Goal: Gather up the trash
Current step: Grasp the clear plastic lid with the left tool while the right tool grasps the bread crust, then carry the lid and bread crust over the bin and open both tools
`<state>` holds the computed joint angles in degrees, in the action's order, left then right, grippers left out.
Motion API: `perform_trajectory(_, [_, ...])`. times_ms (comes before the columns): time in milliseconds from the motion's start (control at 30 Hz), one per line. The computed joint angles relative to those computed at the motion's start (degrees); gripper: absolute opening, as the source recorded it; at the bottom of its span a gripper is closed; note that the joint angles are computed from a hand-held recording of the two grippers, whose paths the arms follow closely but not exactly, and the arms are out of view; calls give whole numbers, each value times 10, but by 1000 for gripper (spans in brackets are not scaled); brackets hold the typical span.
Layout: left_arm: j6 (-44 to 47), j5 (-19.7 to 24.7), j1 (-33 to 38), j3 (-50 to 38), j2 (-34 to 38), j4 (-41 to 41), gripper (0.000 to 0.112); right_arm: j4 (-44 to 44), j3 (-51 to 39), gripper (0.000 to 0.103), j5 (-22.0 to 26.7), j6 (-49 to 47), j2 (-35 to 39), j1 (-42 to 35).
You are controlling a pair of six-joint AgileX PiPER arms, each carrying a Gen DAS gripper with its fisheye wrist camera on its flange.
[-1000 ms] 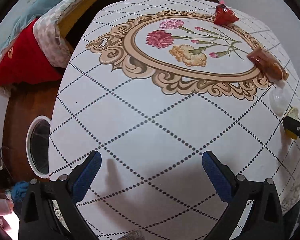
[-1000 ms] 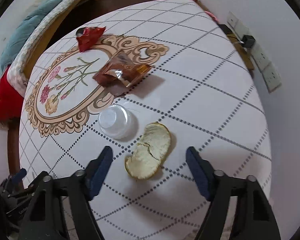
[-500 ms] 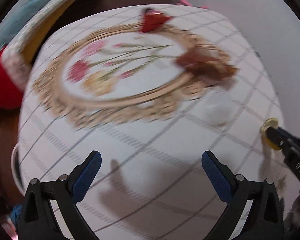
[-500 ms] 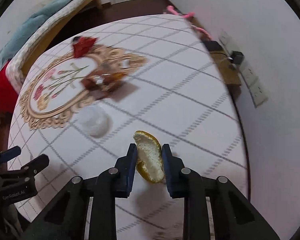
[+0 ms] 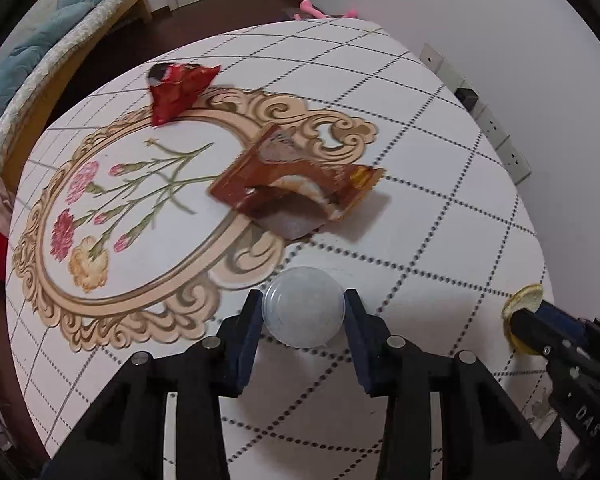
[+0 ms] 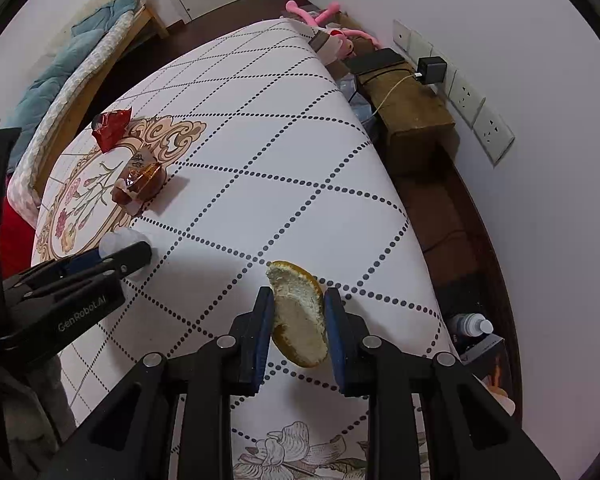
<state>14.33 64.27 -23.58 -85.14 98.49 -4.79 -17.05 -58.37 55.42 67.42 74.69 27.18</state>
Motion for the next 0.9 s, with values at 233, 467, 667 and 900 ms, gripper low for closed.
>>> perform_trajectory(233, [-3, -26, 28, 51, -40, 33, 37, -44, -18, 49, 8, 29, 34, 24])
perform_trajectory(467, [25, -41, 75, 82, -63, 25, 37, -115, -48, 34, 65, 72, 75, 61])
perform_trajectory(667, [73, -29, 121, 82, -93, -2, 37, -122, -57, 26, 67, 82, 68, 82])
perform_trajectory(900, [163, 40, 220, 6, -138, -64, 37, -141, -134, 26, 91, 101, 65, 163])
